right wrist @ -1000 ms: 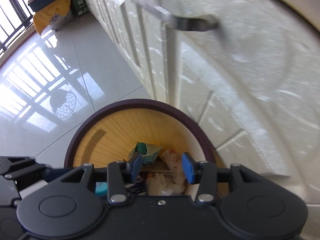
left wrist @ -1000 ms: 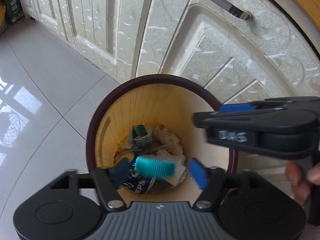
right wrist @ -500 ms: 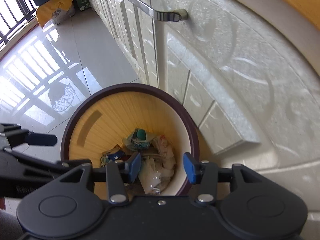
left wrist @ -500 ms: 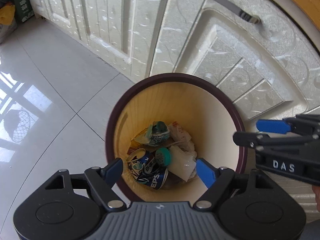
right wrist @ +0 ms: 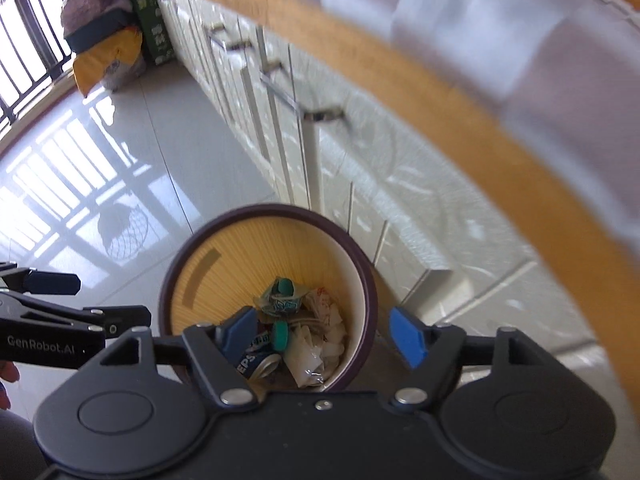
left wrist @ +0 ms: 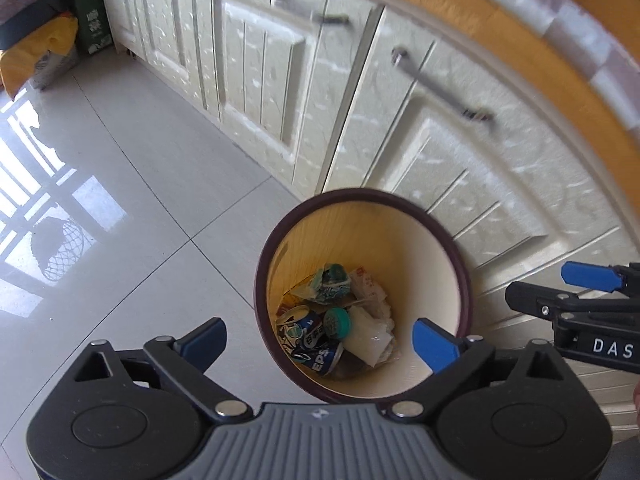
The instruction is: Collect trash
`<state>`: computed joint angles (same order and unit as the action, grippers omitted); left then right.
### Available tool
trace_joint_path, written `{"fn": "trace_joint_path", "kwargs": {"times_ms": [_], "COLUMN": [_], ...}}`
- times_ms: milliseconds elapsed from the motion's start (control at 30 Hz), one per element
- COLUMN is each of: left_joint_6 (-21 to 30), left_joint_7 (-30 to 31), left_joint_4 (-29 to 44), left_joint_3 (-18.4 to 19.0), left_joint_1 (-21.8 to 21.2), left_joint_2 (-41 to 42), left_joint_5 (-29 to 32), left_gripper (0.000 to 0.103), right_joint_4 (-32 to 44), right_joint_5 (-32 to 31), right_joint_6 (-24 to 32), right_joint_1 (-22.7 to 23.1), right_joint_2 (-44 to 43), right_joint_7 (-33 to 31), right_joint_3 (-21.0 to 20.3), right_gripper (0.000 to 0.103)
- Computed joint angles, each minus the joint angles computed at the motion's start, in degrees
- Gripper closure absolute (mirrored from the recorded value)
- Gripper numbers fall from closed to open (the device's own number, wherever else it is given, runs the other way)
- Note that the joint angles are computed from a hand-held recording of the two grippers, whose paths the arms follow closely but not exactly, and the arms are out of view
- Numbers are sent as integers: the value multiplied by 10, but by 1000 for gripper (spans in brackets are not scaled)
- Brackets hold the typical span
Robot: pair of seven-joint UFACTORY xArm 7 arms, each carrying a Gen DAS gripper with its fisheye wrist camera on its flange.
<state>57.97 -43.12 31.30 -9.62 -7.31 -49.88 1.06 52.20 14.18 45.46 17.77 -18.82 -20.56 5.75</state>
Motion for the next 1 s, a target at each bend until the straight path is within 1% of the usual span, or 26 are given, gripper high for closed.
{"fn": "trace_joint_path", "kwargs": {"times_ms": [67, 133, 200, 300, 367, 467, 500, 667, 833, 1000], "left_joint_6": [24, 45, 69, 98, 122, 152, 163, 215, 251, 269], "left_joint_7": [-7, -16, -26, -42, -53, -65, -69, -83, -94, -93], "left_joint_4": [17, 30, 46, 66, 86, 116, 127, 181, 232, 272], "left_joint_3": [-8, -15, -23, -35, -48, -66, -72, -104, -134, -159], "left_joint_1": [-4, -7, -9, -12, -11, -11, -11, -9, -5, 1], "left_joint_2": [-12, -28, -44, -67, -76, -84, -85, -88, -89, -91], "left_joint_5": [-1, -2, -3, -4, -1, 5, 7, 21, 33, 45], "left_gripper": [0, 0, 0, 0, 0, 0, 0, 0, 0, 0], "right_joint_4": [-3, -1, 0, 2, 6, 9, 11, 12, 19, 25], "right_joint_5": [4, 5, 5, 5, 4, 5, 3, -1, -2, 4], "right_joint_6": [11, 26, 43, 62, 78, 102, 110, 130, 151, 175], "right_joint_1": [-1, -3, -6, -9, -13, -18, -20, -33, -38, -39], "right_joint_2": [-27, -51, -78, -114, -137, -170, -180, -229, -269, -307], "right_joint_7": [3, 10, 13, 9, 9, 5, 4, 8, -2, -10], "right_joint_3": [-4, -8, -14, -24, -30, -41, -42, -50, -63, -74], "right_gripper": [23, 22, 18, 15, 11, 9, 7, 0, 0, 0]}}
